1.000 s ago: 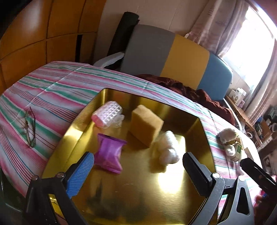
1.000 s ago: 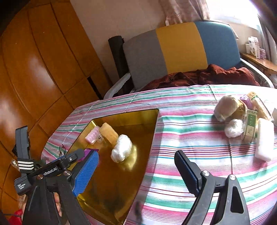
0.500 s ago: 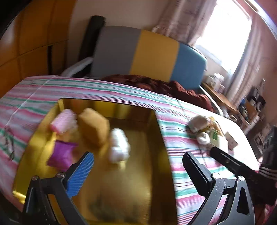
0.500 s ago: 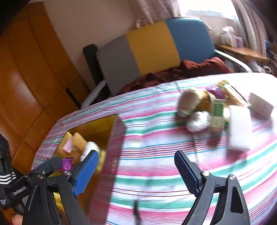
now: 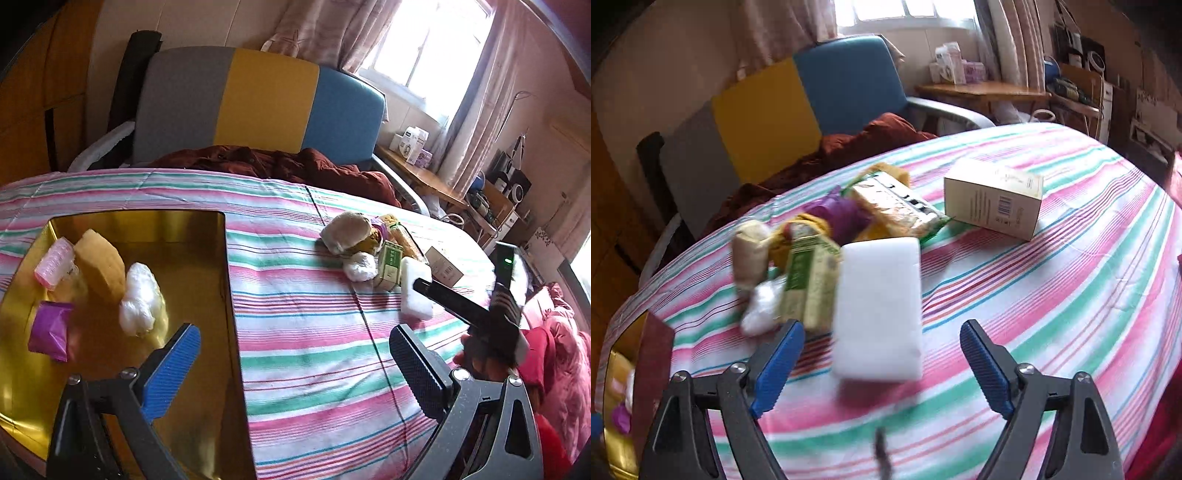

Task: Organize objects
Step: 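Move both tools back to the items and grasp the white foam block with the right tool, then grasp the green tea box with the left tool while the right tool holds the foam block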

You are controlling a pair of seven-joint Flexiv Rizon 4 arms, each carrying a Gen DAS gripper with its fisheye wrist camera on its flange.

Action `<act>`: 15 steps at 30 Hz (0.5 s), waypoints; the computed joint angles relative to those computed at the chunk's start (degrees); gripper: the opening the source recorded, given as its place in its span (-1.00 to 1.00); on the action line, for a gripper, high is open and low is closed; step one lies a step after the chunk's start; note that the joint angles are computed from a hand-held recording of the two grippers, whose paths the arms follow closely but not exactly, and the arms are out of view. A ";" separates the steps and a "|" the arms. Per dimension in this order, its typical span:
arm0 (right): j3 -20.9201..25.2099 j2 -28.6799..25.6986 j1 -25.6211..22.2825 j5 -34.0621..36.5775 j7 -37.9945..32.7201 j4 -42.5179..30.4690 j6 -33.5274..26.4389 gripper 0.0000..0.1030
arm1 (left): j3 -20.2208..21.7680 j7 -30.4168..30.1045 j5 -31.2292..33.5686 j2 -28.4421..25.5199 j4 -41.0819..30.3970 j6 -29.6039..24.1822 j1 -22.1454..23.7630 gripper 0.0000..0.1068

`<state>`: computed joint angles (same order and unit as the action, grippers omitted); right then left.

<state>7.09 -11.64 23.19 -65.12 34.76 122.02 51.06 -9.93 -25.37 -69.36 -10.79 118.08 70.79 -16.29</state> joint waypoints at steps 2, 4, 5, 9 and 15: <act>-0.48 -0.74 -0.65 -0.02 -1.25 -0.25 1.40 0.51 | 0.18 -1.17 1.48 -0.09 0.19 0.21 -0.16 0.92; -0.73 -1.91 -0.89 0.85 -3.49 -1.00 2.16 0.51 | 0.16 -1.66 2.44 -0.07 0.33 0.01 -0.06 0.92; -0.76 -2.22 -0.73 1.37 -4.01 -1.14 2.15 0.51 | 0.10 -1.86 2.83 -0.10 0.38 0.19 -0.09 0.92; -1.68 -3.68 -0.81 1.98 -4.35 -1.62 4.21 0.25 | -0.34 -2.21 4.31 -0.35 0.21 0.54 -0.36 0.92; -2.35 -2.46 -0.73 -0.74 -3.93 0.14 5.00 0.10 | -1.45 -3.63 8.66 -2.32 -1.61 1.15 -0.74 0.92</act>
